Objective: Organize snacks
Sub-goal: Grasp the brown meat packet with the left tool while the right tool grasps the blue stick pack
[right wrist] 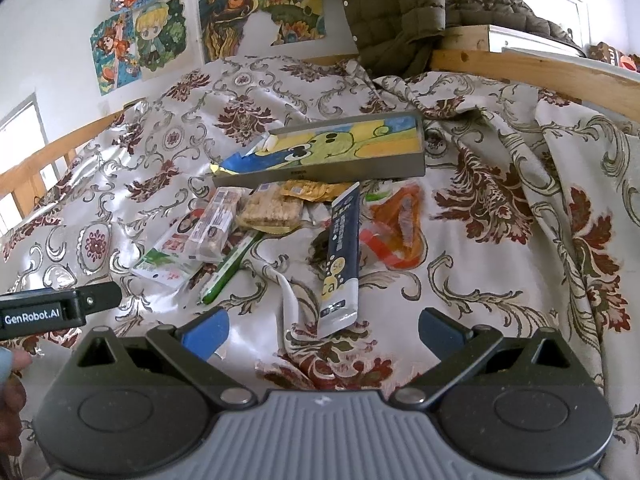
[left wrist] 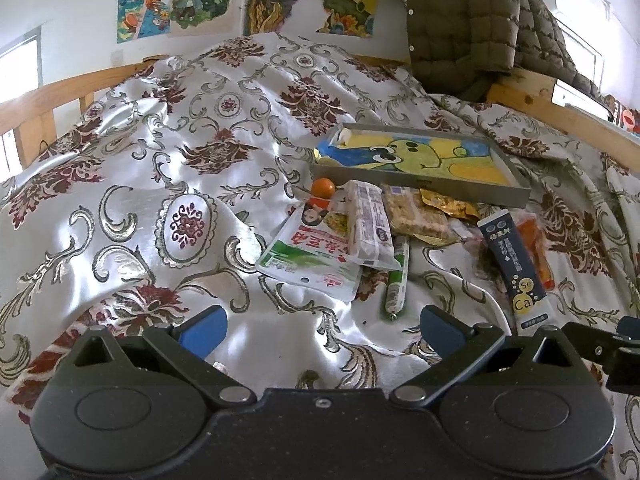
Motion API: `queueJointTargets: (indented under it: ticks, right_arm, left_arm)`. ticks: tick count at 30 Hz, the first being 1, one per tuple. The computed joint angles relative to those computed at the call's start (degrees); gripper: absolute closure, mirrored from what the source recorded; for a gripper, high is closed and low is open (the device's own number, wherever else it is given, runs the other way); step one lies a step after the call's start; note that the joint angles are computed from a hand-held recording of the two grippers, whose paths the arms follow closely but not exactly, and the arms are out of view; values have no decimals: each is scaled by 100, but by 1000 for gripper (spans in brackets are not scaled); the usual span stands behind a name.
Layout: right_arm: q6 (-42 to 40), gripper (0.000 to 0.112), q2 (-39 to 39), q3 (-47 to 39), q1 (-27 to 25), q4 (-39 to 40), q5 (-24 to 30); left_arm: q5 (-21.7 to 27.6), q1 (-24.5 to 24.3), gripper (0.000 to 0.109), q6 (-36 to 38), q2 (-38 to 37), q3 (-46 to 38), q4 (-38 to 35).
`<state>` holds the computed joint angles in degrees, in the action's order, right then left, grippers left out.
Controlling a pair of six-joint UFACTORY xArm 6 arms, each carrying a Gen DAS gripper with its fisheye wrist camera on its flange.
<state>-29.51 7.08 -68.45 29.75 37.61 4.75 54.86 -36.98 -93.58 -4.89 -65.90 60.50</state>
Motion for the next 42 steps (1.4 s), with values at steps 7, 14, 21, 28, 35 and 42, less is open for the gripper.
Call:
queueJointTargets:
  ticks: [7,14,21,28,35,42]
  right_arm:
    - [-1430,9,366,-524,19,1440,-154]
    - [-1576,9,1009,-1464,-323,1093,661]
    - [-1465,9,1405,-2024,-518,638,1307]
    - [-1118,10,1924,-2728,-685,379,1743]
    - [-1223,39,2333,-3280,-842,927,2500]
    - [-1069,65,2519,-3511,-903,1048,2697]
  left_arm:
    - [-541,340,6,990,-9,-180,-203]
    - [-1368,923,6,2245,522,-905,-1038]
    - [-1830,1108,6,3935,1443,-1957,-1942]
    - [-1759,1174,6,5743,2389,-3085,-3136]
    - [-1877,1252,6,6513,2927,-3519,-3868]
    - [-2142,1359,7,6808,3121,-3609,-4372]
